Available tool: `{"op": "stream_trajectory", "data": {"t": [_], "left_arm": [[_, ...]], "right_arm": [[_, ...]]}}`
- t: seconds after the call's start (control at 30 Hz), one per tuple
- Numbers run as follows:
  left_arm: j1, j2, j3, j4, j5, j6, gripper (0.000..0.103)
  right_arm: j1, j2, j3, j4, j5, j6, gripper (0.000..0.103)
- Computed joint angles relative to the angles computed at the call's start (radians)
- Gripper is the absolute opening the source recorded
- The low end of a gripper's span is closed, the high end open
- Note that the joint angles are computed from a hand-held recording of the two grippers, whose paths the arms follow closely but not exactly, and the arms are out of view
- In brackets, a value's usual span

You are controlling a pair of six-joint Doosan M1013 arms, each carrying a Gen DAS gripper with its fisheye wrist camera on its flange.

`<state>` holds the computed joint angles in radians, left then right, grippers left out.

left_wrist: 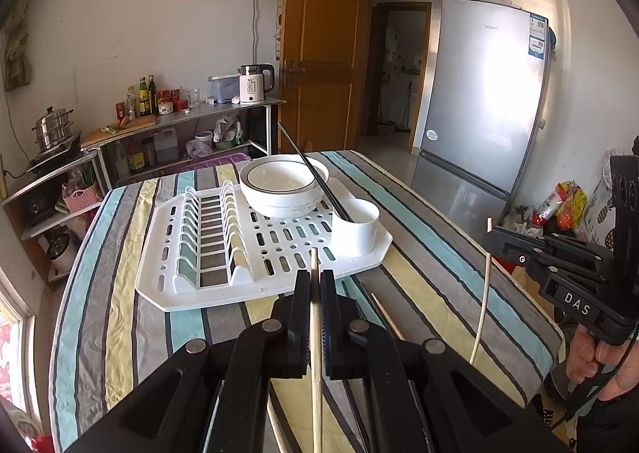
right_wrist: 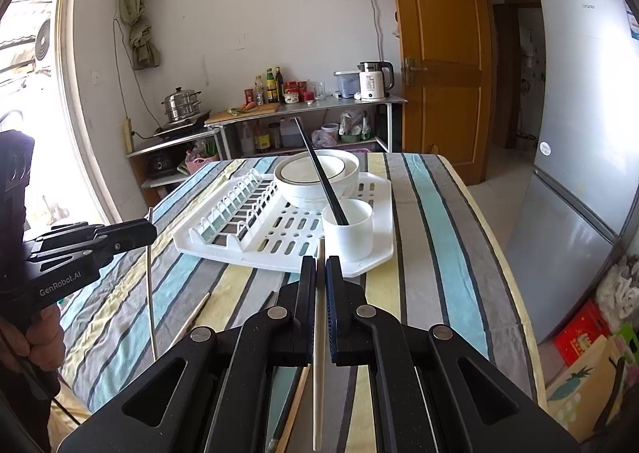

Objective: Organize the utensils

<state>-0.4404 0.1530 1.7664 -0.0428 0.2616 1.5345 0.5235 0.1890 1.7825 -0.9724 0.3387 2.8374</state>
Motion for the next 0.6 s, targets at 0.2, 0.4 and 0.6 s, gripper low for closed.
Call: {"op": "stream_trajectory", "data": {"t": [0.2, 0.4, 0.6], "left_arm": [[0.0, -0.021, 0.012, -0.024, -0.014, 0.02, 0.004], [0.006, -0.022, 0.01, -0.128, -0.021, 0.113, 0.004], [0.011, 0.008, -0.027, -0.213, -0.002, 0.188, 0.004]], "right_arm": [[0.009, -0.017, 0.014, -0.073, 0.0, 0.07, 0.005], [0.006, -0.028, 0.026, -0.128, -0.011, 0.129, 0.005], [-0.007, -0.021, 0.021, -0.129, -0.033, 0.135, 0.005]]}}
